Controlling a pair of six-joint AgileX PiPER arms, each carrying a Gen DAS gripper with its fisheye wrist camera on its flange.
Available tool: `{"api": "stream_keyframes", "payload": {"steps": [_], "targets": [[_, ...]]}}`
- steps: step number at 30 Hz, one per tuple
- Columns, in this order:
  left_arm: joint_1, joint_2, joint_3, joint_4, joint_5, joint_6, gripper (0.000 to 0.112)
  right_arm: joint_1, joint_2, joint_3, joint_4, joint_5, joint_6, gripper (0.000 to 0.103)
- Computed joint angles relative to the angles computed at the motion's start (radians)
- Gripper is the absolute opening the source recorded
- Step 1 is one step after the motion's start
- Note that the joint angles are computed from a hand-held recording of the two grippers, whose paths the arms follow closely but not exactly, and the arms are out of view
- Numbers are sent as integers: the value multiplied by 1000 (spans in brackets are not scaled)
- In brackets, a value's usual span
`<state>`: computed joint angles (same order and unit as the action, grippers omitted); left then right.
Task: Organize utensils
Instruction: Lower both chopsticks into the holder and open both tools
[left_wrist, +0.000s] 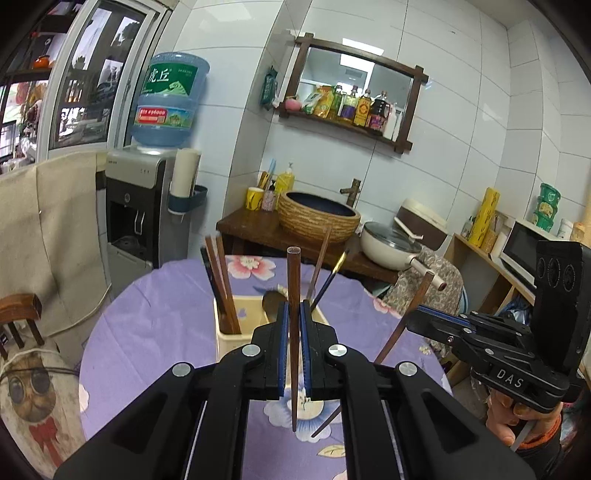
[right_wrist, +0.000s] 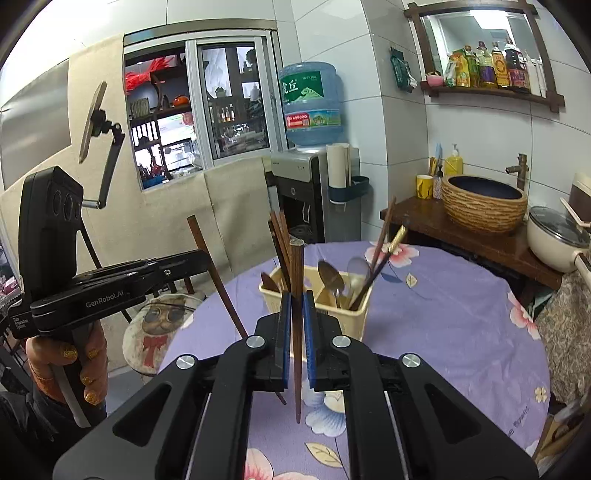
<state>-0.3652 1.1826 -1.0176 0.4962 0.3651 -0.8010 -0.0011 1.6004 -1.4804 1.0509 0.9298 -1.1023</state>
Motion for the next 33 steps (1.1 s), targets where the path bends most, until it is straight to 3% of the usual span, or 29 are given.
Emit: {"api": "stream_keyframes", "payload": {"steps": [4,11,15,18,21,26,33], "targets": [[54,14,-142,-196,50,225,6,13,67,-217,-53,66,135,7],[109,129,-428,-154,159,219,6,83,275,-744,-237,93,451,7],[150,217,-502,-148,166,201,6,123,405,-948,-332,99,574,7],[171,267,-497,-162,150,191,6,147,458,-970,-381,86,609,7],[174,300,-451,-91,113,110,6,165,436,-832,-386,-5,559,7],[186,352,-378,-136,56,129,6,183,422,-684,-387,-86,520,7],[184,419,-320,-110,18,81,6,183,440,-597,-363,-129,484,7]]}}
